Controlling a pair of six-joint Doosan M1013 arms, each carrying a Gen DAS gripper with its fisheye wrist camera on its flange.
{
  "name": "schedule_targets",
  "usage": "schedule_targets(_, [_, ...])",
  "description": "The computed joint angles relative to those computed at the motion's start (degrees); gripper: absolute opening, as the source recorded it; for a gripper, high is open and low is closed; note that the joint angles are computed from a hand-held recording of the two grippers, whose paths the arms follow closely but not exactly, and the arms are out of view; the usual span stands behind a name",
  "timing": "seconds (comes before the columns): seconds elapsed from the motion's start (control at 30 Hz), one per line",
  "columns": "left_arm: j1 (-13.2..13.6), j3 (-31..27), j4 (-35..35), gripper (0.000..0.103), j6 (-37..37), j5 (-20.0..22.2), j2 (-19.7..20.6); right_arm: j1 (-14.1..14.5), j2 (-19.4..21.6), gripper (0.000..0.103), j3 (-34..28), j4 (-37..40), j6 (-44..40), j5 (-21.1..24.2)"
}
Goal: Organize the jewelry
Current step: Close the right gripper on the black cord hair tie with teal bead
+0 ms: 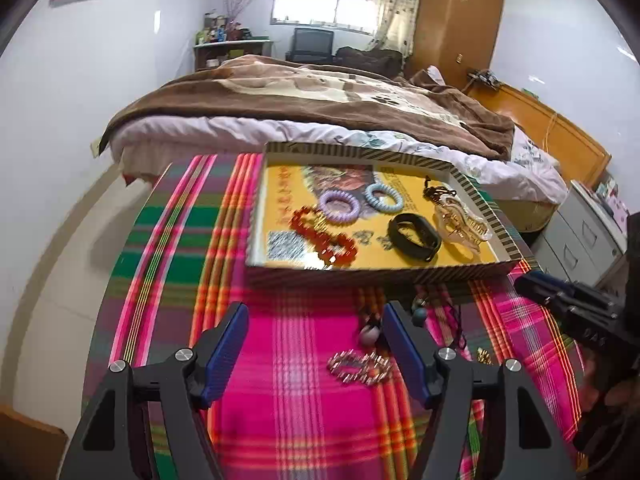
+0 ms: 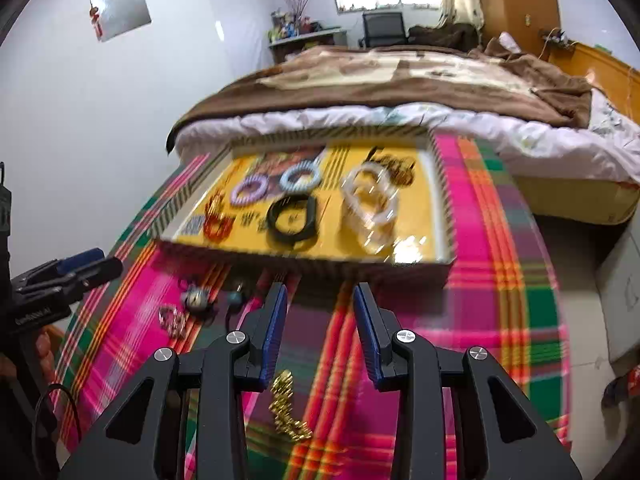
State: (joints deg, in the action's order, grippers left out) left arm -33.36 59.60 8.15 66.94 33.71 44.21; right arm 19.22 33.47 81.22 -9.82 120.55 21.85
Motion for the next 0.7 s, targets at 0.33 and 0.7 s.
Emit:
schedule_targets(0.33, [1.41, 5.57, -4.03, 0.069, 0.75, -1.94, -1.62, 0.80, 4.14, 0.036, -4.84, 10.45, -13.09, 3.79])
schedule_targets(0.7, [2.01, 5.46, -9.16, 0.069, 5.67, -1.29, -0.71, 1.50, 8.01, 0.052, -10.74, 10.76, -17.58, 8.97])
